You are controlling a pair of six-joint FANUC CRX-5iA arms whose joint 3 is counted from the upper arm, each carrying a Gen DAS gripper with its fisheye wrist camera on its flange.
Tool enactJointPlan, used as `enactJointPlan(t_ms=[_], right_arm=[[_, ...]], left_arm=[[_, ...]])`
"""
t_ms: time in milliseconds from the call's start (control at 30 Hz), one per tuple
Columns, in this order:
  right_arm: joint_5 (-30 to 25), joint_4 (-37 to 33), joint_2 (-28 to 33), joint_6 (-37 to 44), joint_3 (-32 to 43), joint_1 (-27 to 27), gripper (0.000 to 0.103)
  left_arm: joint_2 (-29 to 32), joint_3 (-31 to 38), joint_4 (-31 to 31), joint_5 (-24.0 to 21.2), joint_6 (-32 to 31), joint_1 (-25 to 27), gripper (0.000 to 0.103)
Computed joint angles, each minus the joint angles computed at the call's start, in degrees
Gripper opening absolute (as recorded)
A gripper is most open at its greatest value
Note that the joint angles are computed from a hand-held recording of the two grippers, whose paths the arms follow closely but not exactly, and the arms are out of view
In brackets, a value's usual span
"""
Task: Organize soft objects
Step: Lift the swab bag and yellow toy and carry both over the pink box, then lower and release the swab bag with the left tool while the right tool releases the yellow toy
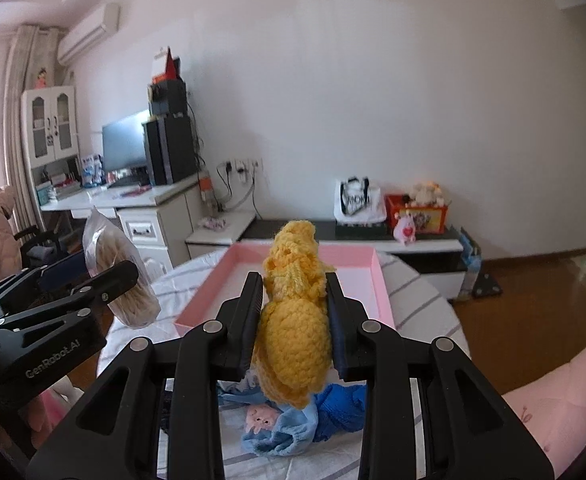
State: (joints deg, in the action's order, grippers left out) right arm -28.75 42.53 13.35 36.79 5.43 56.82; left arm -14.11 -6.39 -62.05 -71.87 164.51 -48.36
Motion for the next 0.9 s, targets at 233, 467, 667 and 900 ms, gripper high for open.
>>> enactJointPlan(t_ms=[233,467,667,900], right_arm=[[-4.9,-11.5,7.1,9.1,8.9,-1.5,0.028],[-10.2,-18.5,14.3,15.6,18.8,-3.1,0.028],[-15.0,-23.3,19.6,20.1,26.8,-4.0,0.028],[-21.3,-27.8,25.9,24.1,37.0,-5.4,0.029]], left_arm=[[4.1,3.6,10.5,9.0,-9.9,12.5,0.052],[10.6,10.4,22.6,15.1,-22.6,23.8,0.052],[17.6,17.6,30.9,17.0,-32.3,31.1,0.053],[27.2,27.3,38.5,16.6,-41.2,37.4,0.053]])
